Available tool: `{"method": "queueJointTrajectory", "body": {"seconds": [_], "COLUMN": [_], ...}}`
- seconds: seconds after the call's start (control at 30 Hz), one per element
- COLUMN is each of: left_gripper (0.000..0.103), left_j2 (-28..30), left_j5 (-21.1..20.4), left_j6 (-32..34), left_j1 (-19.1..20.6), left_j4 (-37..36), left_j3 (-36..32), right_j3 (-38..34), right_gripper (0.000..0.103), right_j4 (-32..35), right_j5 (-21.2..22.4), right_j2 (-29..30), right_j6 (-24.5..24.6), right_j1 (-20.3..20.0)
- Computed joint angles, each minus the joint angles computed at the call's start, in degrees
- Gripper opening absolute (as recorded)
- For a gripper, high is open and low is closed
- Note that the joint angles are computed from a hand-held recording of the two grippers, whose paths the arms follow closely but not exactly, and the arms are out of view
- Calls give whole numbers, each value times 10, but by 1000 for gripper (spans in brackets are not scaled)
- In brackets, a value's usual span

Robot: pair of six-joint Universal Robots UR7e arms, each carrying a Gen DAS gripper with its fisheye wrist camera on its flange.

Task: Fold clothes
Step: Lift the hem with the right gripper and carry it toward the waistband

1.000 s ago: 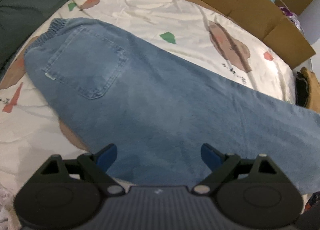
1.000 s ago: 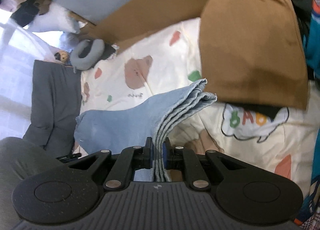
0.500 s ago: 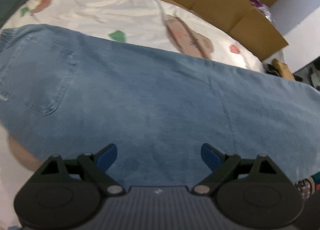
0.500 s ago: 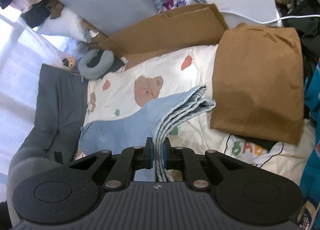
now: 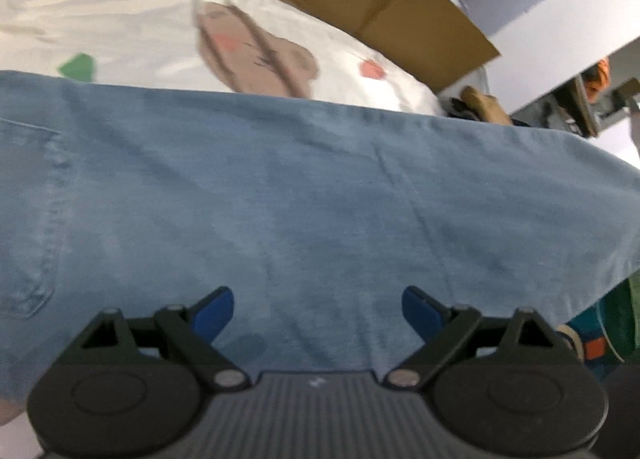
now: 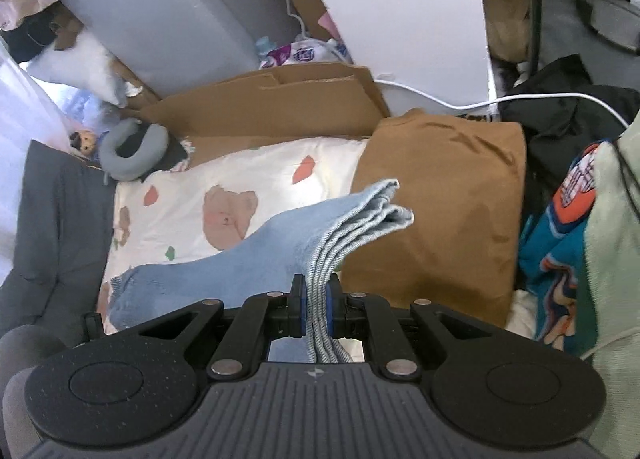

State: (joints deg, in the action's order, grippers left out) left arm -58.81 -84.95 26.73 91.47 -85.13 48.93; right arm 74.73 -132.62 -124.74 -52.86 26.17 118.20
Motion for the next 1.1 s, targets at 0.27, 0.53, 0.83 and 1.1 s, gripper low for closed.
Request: {"method": "queueJointTrajectory", "body": {"seconds": [0.27,0.53,0.83,1.1], "left_gripper": [60,3,2,2], "left_j2": [28,49,36,43], "left_j5": [-67,-71,-56,-55], "left_j6": [28,33,32,15], "left_j1": [16,26,27,26], "left_j4": [45,122,163,112], "left_j3": [0,-20,6,31], "right_j3": [-43,-90,-132,-150], "right_gripper": [8,8,8,8], "right_j4": [39,83,121,126], "right_j5": [-19,-46,-61,-57], "right_j2": [33,67,95,104], "right_j6": [15,41,57,48], "right_j1": [12,22,30,38]}}
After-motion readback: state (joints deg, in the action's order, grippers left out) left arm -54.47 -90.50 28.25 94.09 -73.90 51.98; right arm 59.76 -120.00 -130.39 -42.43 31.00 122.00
